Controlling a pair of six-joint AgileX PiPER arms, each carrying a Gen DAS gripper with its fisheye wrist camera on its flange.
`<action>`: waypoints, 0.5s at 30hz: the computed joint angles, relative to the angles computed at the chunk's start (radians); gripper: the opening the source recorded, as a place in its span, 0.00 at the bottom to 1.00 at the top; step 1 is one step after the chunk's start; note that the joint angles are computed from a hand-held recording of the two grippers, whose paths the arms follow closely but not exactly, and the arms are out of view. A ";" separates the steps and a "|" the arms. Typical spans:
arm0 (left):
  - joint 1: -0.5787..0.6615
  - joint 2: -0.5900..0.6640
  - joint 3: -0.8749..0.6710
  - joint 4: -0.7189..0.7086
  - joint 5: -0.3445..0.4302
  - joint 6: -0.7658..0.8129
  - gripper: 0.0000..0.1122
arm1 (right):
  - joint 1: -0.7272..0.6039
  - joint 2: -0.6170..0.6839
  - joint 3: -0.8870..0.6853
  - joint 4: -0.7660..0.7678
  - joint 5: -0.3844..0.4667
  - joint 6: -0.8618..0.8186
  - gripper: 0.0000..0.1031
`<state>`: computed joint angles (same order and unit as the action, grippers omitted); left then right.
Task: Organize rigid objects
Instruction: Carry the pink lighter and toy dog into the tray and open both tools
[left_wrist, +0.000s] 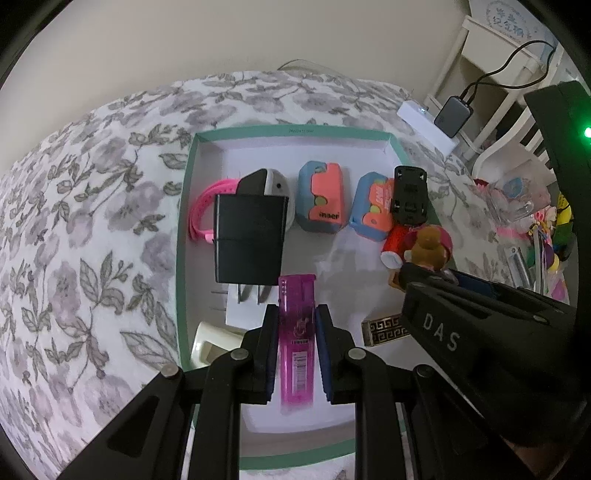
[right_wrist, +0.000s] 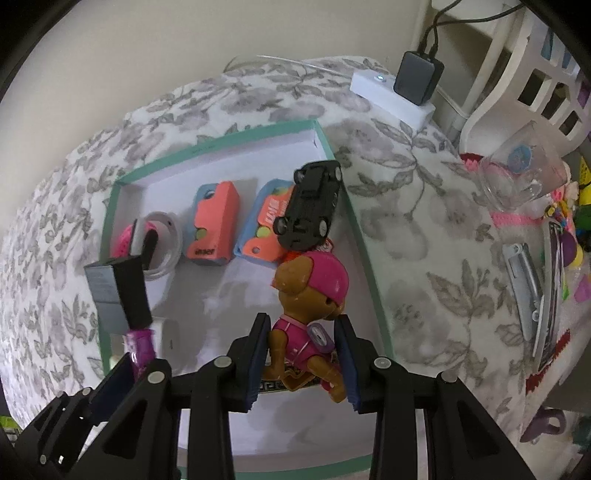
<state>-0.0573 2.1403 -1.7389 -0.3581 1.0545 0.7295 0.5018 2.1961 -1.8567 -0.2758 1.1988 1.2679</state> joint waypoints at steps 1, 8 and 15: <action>0.000 0.002 0.001 0.003 -0.002 -0.002 0.18 | 0.000 0.004 -0.006 0.003 0.006 -0.004 0.38; 0.002 0.004 -0.008 -0.002 0.000 -0.003 0.18 | -0.003 0.005 -0.005 0.011 0.001 -0.010 0.38; 0.002 0.002 -0.013 -0.001 0.001 -0.014 0.22 | 0.001 0.006 -0.013 0.005 0.010 -0.009 0.38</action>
<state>-0.0555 2.1419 -1.7520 -0.3590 1.0559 0.7152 0.5030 2.2021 -1.8693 -0.2709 1.2090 1.2593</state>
